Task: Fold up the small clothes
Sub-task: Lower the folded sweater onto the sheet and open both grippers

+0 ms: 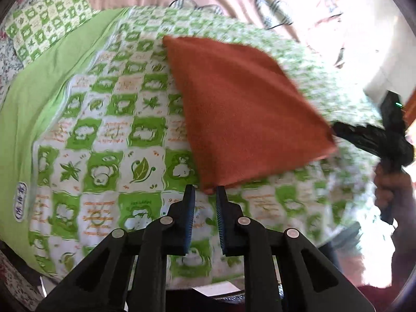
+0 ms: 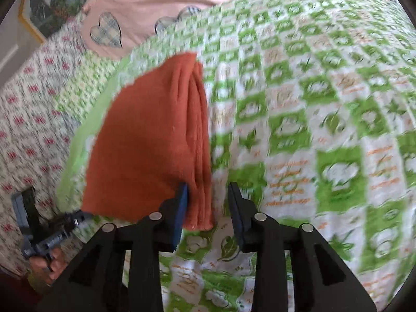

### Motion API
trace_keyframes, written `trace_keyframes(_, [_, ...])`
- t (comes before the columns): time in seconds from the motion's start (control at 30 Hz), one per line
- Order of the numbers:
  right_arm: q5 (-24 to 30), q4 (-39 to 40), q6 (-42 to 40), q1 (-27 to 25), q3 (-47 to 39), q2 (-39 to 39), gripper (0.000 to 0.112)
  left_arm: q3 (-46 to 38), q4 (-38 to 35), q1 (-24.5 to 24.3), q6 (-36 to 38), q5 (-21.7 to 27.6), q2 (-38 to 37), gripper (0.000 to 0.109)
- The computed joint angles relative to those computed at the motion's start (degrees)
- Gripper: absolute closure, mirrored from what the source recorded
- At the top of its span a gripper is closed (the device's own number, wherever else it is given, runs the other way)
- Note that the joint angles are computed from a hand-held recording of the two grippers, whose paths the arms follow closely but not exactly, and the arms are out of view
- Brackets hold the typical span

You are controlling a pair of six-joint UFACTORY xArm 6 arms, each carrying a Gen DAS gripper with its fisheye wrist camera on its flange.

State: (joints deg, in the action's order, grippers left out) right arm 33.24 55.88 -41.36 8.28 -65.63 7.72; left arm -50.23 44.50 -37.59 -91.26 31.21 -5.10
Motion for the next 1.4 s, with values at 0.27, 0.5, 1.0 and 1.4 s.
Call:
trace_keyframes(0.27, [2.85,-0.83,1.78,1.88,-20.73,14.16,0.078,-4.24,6.89,4.61,-1.74,-5.71,2.46,0.087])
trace_keyframes(0.5, [7.52,-11.79,11.62,3.15,-37.33,27.09,0.102,-7.99,3.47,7.14,3.27,-8.76,7.17,0.084])
trace_keyframes(1.0, [-1.4,-13.42,9.74,3.5,-33.17,27.62,0.103,-6.54,-7.48,8.65,12.53,-18.06,12.68,0.09])
trace_keyframes(1.4, [-4.55,-0.39,-2.34,6.39,-16.35,11.51,0.089,-7.62,-3.71,7.36,8.2,-14.58,12.59,0.089])
